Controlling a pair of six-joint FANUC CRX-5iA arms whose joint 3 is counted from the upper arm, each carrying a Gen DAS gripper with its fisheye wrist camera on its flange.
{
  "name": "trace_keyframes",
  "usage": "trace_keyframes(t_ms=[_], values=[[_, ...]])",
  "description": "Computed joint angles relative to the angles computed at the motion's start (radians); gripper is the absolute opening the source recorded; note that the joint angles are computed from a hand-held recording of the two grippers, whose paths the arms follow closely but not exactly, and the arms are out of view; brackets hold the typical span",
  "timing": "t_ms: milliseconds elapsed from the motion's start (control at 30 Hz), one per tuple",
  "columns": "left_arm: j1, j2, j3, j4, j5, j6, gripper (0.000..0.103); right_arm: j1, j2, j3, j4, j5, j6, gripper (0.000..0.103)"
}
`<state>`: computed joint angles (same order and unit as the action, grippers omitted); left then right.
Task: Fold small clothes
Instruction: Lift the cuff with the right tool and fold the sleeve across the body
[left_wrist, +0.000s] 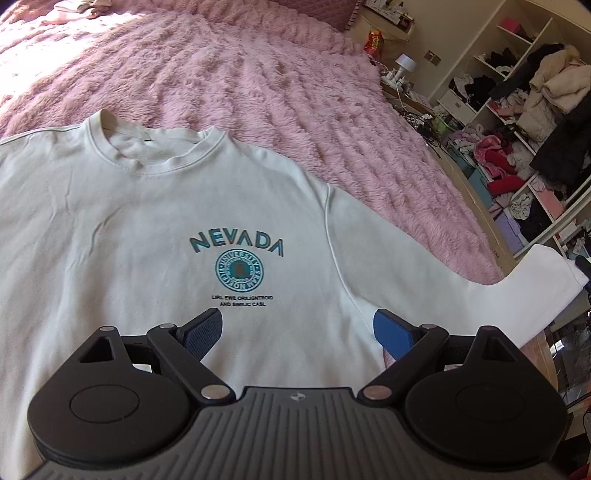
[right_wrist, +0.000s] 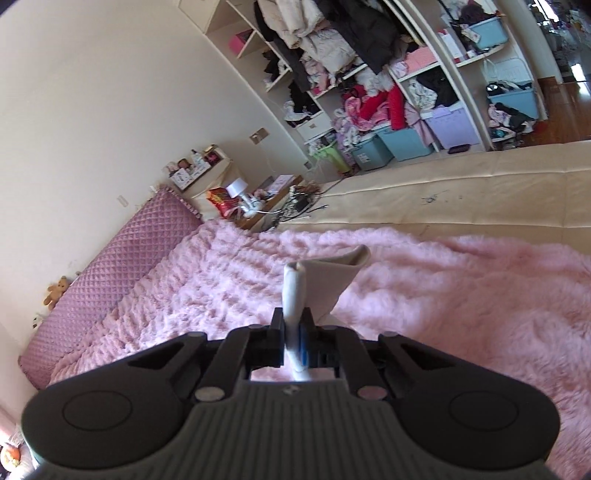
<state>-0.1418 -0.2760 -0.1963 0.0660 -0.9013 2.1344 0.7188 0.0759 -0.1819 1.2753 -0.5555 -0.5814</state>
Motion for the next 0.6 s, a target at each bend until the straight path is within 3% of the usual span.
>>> trace_keyframes(t_ms=[267, 367, 600], values=[[0.288, -0.300, -0.199, 0.111, -0.095, -0.072, 0.103, 0.180, 0.177, 0.265, 0.004, 0.109, 0.095, 0.002], [0.426, -0.392, -0.257, 0.172, -0.136, -0.128, 0.103, 0.268, 0.257, 0.387, -0.126, 0.139, 0.256, 0.002], [0.768, -0.574, -0.378, 0.342, -0.260, -0.332, 0.103, 0.451, 0.434, 0.625, -0.523, 0.111, 0.659, 0.002]])
